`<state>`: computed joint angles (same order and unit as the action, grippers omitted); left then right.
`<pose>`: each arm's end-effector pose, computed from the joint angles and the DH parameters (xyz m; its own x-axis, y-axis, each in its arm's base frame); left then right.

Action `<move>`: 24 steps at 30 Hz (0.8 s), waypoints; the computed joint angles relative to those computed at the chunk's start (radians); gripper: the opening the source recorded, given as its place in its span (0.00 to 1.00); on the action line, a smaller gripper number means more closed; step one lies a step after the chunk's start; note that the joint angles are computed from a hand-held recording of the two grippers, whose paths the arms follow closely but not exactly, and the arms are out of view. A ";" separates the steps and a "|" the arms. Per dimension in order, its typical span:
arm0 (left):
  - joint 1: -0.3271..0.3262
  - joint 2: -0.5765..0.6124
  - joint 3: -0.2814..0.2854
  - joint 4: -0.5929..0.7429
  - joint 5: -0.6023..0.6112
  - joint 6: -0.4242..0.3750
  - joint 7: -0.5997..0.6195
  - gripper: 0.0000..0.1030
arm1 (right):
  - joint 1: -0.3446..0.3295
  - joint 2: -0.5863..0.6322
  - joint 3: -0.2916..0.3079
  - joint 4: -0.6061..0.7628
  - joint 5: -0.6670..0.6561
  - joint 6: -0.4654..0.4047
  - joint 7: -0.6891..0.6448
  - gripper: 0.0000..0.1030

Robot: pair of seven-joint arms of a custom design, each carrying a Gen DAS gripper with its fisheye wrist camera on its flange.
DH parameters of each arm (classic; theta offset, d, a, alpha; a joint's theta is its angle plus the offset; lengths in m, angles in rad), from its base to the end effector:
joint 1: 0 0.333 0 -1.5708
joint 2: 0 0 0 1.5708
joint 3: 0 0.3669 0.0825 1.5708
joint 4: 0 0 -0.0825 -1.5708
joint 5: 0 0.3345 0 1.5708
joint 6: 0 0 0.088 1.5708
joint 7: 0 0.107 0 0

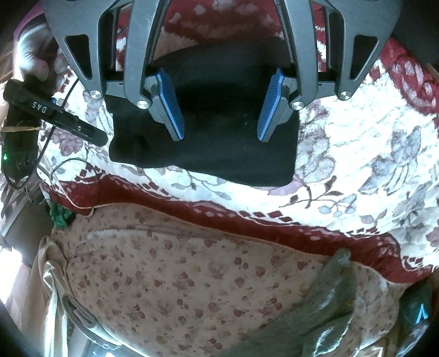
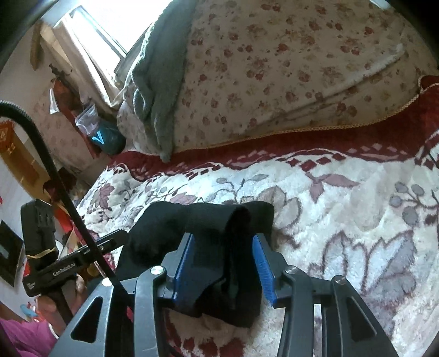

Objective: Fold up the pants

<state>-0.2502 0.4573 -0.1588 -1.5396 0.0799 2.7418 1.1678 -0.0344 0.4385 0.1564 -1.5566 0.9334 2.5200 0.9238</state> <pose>0.6612 -0.2613 0.5468 -0.1190 -0.9569 0.2648 -0.7736 -0.0778 -0.6289 0.6947 0.0551 0.5181 0.2668 -0.8123 -0.5187 -0.7961 0.1176 -0.5936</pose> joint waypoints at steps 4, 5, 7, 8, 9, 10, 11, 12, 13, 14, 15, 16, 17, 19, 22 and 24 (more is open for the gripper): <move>-0.021 0.032 0.016 0.055 0.030 -0.028 -0.005 0.54 | -0.008 0.041 0.021 0.054 0.025 -0.024 -0.007 0.40; -0.023 0.040 0.017 0.068 0.033 -0.034 -0.006 0.54 | -0.010 0.049 0.025 0.063 0.030 -0.027 -0.015 0.33; -0.029 0.064 0.018 0.107 0.039 -0.056 -0.003 0.54 | 0.002 0.062 0.024 0.081 0.013 -0.009 -0.036 0.21; -0.035 0.082 0.021 0.136 0.046 -0.074 -0.002 0.54 | 0.017 0.069 0.013 0.091 -0.020 0.010 -0.035 0.14; -0.040 0.095 0.023 0.158 0.050 -0.088 -0.003 0.54 | 0.025 0.075 0.008 0.099 -0.043 0.024 -0.028 0.14; -0.044 0.113 0.024 0.186 0.052 -0.107 -0.002 0.54 | 0.026 0.084 0.008 0.111 -0.059 0.031 -0.021 0.13; -0.047 0.132 0.024 0.216 0.051 -0.128 -0.003 0.54 | 0.026 0.096 0.008 0.127 -0.073 0.036 -0.006 0.11; -0.049 0.145 0.023 0.236 0.049 -0.140 -0.005 0.54 | 0.025 0.103 0.009 0.137 -0.086 0.039 0.004 0.11; -0.050 0.160 0.022 0.257 0.046 -0.152 -0.007 0.54 | 0.027 0.112 0.007 0.148 -0.108 0.042 0.016 0.11; -0.052 0.173 0.022 0.277 0.043 -0.161 -0.011 0.54 | 0.031 0.121 0.002 0.158 -0.135 0.042 0.032 0.11; -0.054 0.183 0.024 0.293 0.042 -0.169 -0.015 0.54 | 0.034 0.126 -0.001 0.162 -0.161 0.039 0.049 0.11; -0.056 0.192 0.024 0.308 0.041 -0.179 -0.017 0.54 | 0.035 0.128 -0.003 0.161 -0.182 0.038 0.065 0.11; -0.057 0.198 0.024 0.318 0.041 -0.184 -0.017 0.54 | 0.026 0.124 0.007 0.150 -0.183 0.037 0.064 0.11; -0.057 0.199 0.023 0.319 0.045 -0.183 -0.011 0.54 | -0.005 0.108 0.041 0.121 -0.137 0.051 0.040 0.11; -0.059 0.209 0.024 0.334 0.050 -0.189 0.001 0.54 | -0.056 0.064 0.073 0.068 -0.030 0.029 0.011 0.22; -0.065 0.226 0.028 0.364 0.056 -0.216 0.009 0.54 | -0.084 0.030 0.079 0.035 0.028 -0.038 -0.028 0.33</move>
<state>-0.3152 0.6837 -0.1311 -1.1752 0.1356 2.5256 1.1767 -0.1182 0.4681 0.2356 -1.5214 0.9618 2.4824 0.8959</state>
